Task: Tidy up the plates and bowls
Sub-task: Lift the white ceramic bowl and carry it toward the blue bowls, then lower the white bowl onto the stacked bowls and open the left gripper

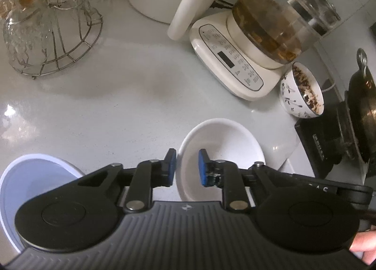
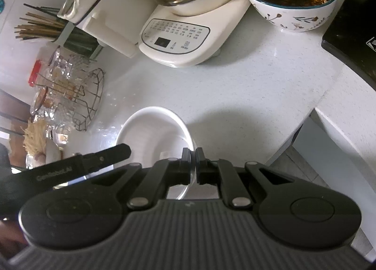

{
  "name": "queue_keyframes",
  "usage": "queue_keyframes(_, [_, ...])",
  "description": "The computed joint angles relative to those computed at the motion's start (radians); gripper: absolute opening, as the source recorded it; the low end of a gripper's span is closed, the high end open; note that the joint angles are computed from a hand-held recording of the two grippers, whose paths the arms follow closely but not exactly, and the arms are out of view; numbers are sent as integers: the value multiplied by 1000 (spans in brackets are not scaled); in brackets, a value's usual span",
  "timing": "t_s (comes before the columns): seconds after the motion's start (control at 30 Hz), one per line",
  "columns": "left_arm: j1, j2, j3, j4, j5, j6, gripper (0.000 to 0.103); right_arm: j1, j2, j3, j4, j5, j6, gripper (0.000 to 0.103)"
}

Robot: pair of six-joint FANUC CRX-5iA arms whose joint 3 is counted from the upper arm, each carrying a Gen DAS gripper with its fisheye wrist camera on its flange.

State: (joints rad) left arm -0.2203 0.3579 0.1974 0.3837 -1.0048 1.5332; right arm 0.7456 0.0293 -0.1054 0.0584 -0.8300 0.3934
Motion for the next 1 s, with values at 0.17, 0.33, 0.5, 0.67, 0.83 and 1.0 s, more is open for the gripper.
queue_keyframes(0.17, [-1, -10, -3, -5, 5, 11, 13, 6, -17, -21, 14, 17, -30, 7])
queue_keyframes(0.33, [13, -25, -25, 58, -6, 11, 13, 10, -43, -43, 39, 31, -69, 7])
queue_keyframes(0.5, [21, -48, -19, 69, -33, 41, 13, 18, -60, -29, 49, 14, -70, 8])
queue_keyframes(0.67, [36, -81, -32, 89, -37, 44, 13, 27, -60, 4, 55, -7, -50, 8])
queue_keyframes(0.83, [61, -113, -45, 110, -51, 31, 13, 53, -48, 36, 94, -29, -38, 8])
queue_keyframes(1.0, [80, -136, -51, 119, -61, 21, 13, 71, -39, 64, 114, -35, -22, 8])
